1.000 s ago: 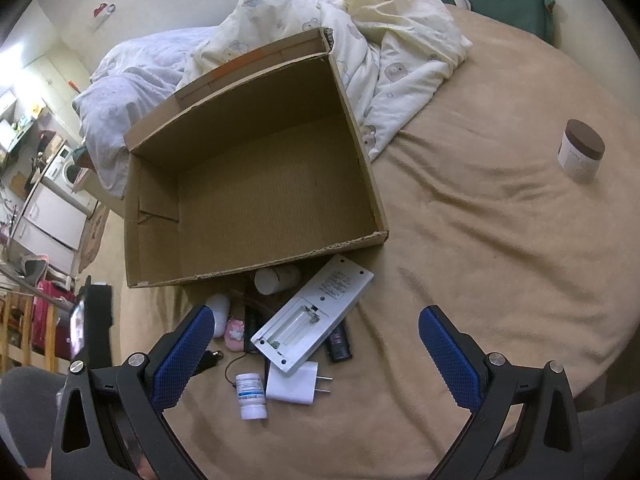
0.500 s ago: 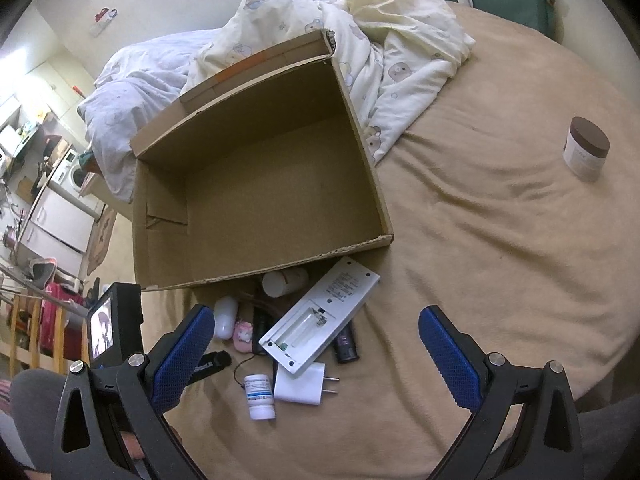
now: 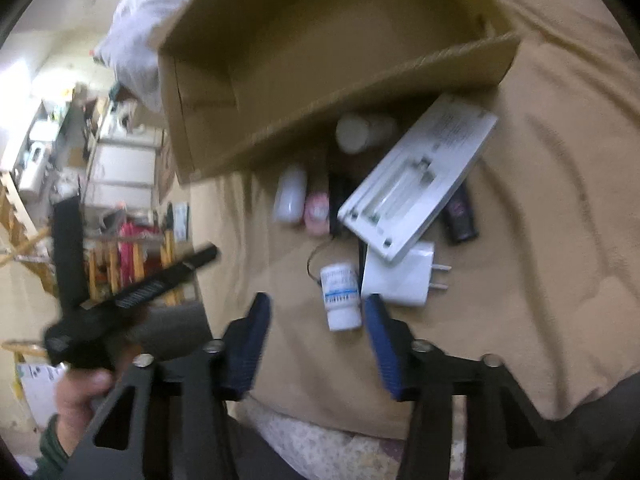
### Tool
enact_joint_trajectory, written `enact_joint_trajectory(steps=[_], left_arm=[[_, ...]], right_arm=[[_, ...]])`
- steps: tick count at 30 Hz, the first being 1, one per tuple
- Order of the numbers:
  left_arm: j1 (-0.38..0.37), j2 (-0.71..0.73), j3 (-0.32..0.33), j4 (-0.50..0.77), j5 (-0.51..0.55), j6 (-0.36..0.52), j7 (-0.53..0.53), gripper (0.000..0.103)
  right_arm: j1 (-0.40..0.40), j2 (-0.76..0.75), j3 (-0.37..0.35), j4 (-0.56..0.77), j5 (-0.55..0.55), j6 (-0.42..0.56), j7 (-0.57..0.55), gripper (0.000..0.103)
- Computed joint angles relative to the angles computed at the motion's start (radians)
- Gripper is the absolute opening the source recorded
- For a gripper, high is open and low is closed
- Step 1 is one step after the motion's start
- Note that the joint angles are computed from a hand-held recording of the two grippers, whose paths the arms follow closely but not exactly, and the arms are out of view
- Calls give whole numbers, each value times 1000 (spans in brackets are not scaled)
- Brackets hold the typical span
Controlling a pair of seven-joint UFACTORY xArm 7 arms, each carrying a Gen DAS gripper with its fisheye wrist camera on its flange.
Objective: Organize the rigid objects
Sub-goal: 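Grasp the white medicine bottle with the right gripper while left holds battery, then carry battery and bottle into the box and open both grippers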
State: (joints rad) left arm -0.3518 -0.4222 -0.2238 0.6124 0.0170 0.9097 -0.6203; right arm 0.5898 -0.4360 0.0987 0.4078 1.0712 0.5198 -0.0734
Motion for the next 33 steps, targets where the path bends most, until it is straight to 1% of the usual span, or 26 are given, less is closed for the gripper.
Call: enact_joint_trajectory(steps=[2, 3, 4, 6, 7, 8, 9, 12, 15, 16, 17, 21, 24, 26, 29, 33], left_arm=[[-1, -17, 8, -16, 6, -8, 23, 40], [-3, -12, -7, -32, 8, -35, 7, 40], [1, -1, 0, -37, 9, -55, 10, 40], [2, 12, 14, -54, -5, -91, 20, 40], [17, 32, 13, -55, -29, -116, 42, 40], [-9, 9, 17, -64, -36, -102, 23, 40], [-10, 13, 24, -67, -45, -114, 32, 40], [-12, -11, 14, -60, -45, -103, 24, 40], [-15, -16, 23, -60, -60, -104, 36, 40], [-16, -14, 25, -62, -68, -108, 40, 40], [-16, -14, 25, -63, -70, -109, 41, 40], [-11, -16, 15, -66, -53, -114, 41, 40], [-7, -16, 13, -65, -43, -116, 39, 40], [-5, -22, 12, -63, -37, -112, 38, 40], [-4, -29, 5, -61, -27, -109, 28, 40], [-8, -51, 1, -69, -16, -101, 28, 40]], right_arm=[[1, 34, 13, 20, -27, 8, 6, 46], [7, 52, 28, 26, -31, -4, 16, 44], [6, 73, 36, 35, -47, -6, 29, 42], [6, 120, 43, 57, -63, 6, 48, 41], [5, 144, 50, 67, -71, 5, 54, 41], [3, 168, 62, 78, -88, 1, 70, 41], [1, 189, 74, 89, -108, -5, 87, 41], [0, 238, 97, 117, -143, -25, 124, 41], [-4, 280, 119, 143, -204, -48, 176, 35], [-4, 295, 125, 153, -222, -57, 191, 31], [-7, 304, 133, 159, -254, -64, 216, 31], [-3, 314, 148, 172, -341, -78, 267, 29], [6, 302, 155, 166, -378, -87, 301, 29], [15, 286, 157, 160, -397, -77, 319, 29], [22, 252, 164, 154, -466, -54, 369, 29], [34, 208, 165, 160, -527, -33, 426, 29]])
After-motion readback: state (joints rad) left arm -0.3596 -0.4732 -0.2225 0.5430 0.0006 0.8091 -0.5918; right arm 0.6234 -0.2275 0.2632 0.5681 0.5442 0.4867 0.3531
